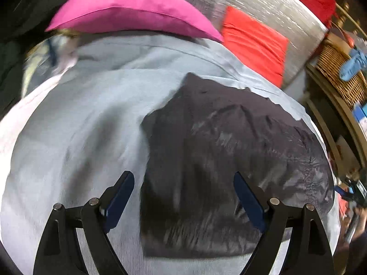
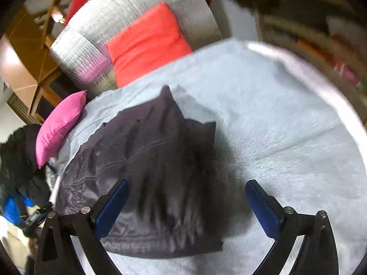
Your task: Fold large clothes
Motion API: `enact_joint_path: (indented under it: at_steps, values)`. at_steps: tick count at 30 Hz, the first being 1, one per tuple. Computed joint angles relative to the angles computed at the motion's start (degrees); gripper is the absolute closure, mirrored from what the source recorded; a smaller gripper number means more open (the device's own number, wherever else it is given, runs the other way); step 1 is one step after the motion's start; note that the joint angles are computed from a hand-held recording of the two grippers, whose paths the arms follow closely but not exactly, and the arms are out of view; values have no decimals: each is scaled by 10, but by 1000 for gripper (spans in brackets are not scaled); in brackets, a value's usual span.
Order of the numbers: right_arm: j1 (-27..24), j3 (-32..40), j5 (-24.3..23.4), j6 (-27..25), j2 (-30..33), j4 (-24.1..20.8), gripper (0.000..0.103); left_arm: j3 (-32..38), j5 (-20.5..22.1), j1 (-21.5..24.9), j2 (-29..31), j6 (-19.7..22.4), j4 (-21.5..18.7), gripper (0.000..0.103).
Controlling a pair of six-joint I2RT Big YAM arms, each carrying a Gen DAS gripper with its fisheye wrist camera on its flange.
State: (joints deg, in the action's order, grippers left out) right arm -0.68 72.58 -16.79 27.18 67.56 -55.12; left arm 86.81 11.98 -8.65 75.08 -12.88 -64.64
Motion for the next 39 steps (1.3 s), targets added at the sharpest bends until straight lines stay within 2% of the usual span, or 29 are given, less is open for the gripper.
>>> enact_joint_path:
  at_steps: [1, 5, 9, 11, 12, 13, 15, 17, 20, 22, 24, 26, 27, 28, 30, 32, 34, 39]
  values:
    - [-11, 7, -35, 3, 20, -2, 1, 10, 7, 0, 10, 6, -3, 14]
    - [-8, 17, -71, 0, 53, 3, 1, 52, 27, -1, 64, 5, -25, 15]
    - [4, 27, -79, -21, 79, -3, 1, 58, 56, 8, 93, -4, -47, 15]
    - [7, 24, -79, -29, 84, 9, 5, 56, 85, 14, 97, -14, -51, 15]
    - [7, 23, -85, -28, 85, 16, 18, 53, 98, 17, 93, -23, -43, 15]
    - [4, 25, -100, -25, 87, 18, 37, 48, 115, 21, 88, -29, -31, 15]
    - [8, 34, -88, -35, 91, 13, 39, 44, 141, 28, 86, -39, -22, 15]
    - [7, 35, -94, -28, 99, 16, 39, 46, 139, 29, 97, -35, -33, 15]
    - [-7, 13, -136, 14, 95, 49, 30, 50, 145, 26, 104, -23, -36, 14]
    - [-5, 13, -136, 18, 94, 54, 27, 59, 126, 18, 108, -16, -47, 15]
    - [6, 28, -117, 3, 102, 34, 27, 65, 89, 3, 111, -3, -51, 29]
    - [20, 53, -93, -23, 113, 1, 46, 80, 91, -1, 119, 1, -62, 67]
    - [21, 59, -87, -27, 113, -7, 67, 91, 87, 0, 123, -3, -70, 71]
    - [28, 75, -69, -30, 115, -23, 78, 102, 71, -6, 124, -2, -77, 77]
    - [38, 104, -44, -47, 117, -52, 85, 126, 25, -23, 125, 8, -92, 81]
    - [41, 132, -34, -60, 117, -79, 87, 150, -2, -34, 127, 9, -104, 84]
    - [45, 158, -22, -72, 116, -98, 89, 172, -14, -41, 126, 3, -110, 84]
    - [63, 229, 6, -93, 109, -133, 91, 208, -32, -45, 99, 17, -117, 85]
